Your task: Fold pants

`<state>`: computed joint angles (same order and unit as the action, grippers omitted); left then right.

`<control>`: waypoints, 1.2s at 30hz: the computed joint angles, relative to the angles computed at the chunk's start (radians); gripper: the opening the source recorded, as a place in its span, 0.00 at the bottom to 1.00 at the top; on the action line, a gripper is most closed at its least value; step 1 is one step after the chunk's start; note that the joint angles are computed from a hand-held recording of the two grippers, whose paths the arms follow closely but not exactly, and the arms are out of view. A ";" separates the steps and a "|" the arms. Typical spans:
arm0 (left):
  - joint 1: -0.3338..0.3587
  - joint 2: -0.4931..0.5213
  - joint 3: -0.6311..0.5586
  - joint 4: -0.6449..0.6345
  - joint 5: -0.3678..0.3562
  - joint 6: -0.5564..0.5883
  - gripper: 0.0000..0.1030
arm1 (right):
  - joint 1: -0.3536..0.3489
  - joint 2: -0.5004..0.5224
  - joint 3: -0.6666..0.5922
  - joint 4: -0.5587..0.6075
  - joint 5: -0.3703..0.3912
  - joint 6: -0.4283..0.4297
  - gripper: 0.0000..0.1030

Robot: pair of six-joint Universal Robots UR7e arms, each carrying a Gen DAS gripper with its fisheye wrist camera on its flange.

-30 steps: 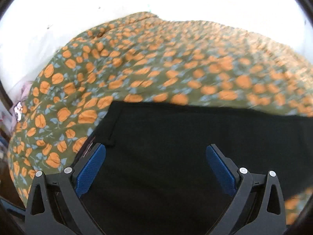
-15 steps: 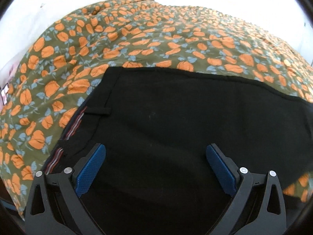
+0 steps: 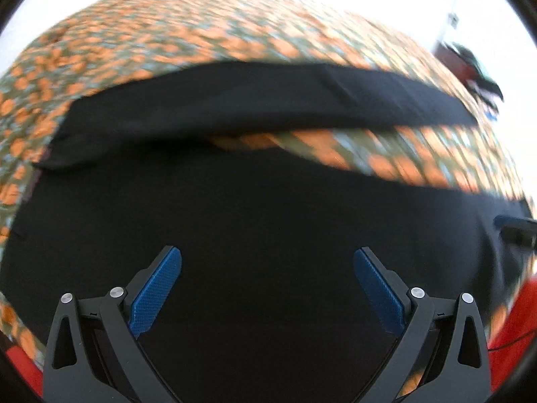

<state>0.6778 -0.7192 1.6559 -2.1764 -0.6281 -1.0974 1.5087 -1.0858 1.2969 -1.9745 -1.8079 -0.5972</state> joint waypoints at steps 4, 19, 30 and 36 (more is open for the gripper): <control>-0.011 0.033 -0.025 0.075 -0.040 -0.013 0.99 | -0.038 -0.108 0.167 -0.017 0.001 -0.004 0.80; -0.012 -0.002 0.055 0.140 0.012 -0.168 1.00 | -0.299 -0.177 0.039 -0.239 0.124 0.232 0.84; -0.013 -0.010 0.076 0.123 0.022 -0.170 1.00 | -0.312 -0.206 0.102 -0.297 0.176 0.205 0.92; -0.015 -0.012 0.079 0.118 0.015 -0.168 1.00 | -0.310 -0.213 0.127 -0.316 0.191 0.206 0.92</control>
<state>0.6624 -0.7312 1.7349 -2.0582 -0.6131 -1.2654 1.1988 -1.2985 1.4241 -2.2905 -1.6173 -0.3915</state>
